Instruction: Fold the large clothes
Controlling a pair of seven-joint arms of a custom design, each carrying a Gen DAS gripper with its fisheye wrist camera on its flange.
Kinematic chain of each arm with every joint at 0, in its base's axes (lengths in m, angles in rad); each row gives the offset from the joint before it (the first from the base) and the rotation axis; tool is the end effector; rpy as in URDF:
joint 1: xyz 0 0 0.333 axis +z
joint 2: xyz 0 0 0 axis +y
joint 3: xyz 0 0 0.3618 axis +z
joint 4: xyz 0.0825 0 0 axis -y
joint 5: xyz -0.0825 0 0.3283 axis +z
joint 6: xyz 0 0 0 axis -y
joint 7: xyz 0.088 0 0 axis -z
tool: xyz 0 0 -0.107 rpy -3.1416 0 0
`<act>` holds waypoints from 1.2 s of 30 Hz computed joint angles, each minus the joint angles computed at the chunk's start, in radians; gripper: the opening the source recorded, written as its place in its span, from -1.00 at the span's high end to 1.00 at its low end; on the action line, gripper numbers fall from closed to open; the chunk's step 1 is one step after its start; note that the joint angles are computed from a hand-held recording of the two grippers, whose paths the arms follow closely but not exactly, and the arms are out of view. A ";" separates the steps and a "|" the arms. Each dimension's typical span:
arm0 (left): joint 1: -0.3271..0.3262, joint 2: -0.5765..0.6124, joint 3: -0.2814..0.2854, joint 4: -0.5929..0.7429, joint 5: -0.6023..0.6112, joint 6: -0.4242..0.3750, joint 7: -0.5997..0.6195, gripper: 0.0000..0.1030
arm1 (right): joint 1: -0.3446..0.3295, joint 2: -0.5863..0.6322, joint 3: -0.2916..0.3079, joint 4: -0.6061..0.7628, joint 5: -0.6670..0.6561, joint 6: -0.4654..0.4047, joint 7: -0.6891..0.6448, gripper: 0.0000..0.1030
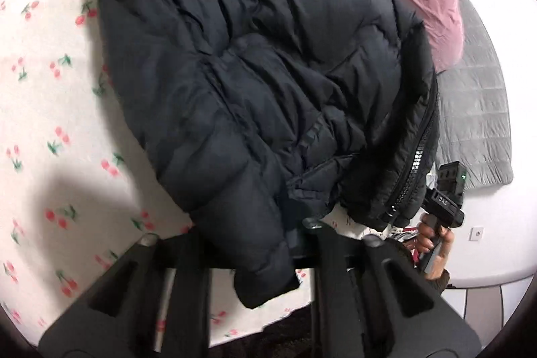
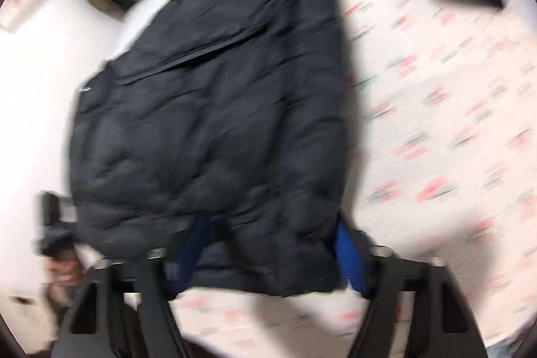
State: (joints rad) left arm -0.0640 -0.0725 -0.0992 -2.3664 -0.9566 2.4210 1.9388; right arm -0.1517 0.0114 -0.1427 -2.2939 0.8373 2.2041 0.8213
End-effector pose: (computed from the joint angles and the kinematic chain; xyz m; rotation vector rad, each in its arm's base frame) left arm 0.4522 -0.0789 0.4507 2.0685 -1.7388 0.8174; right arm 0.4571 -0.1119 0.4281 -1.7017 1.8689 0.3365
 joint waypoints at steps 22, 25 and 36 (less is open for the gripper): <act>0.010 -0.258 0.000 -0.160 0.799 0.219 -0.525 -0.38 | -0.005 -0.195 0.016 -0.090 -0.604 0.340 0.433 -0.18; -0.035 -0.204 0.010 -0.116 0.842 0.292 -0.526 -0.38 | 0.040 -0.214 0.034 -0.082 -0.555 0.421 0.420 -0.57; -0.061 -0.269 0.001 -0.107 1.022 0.285 -0.625 -0.44 | 0.267 -0.076 0.134 0.033 -0.344 0.472 0.297 -0.58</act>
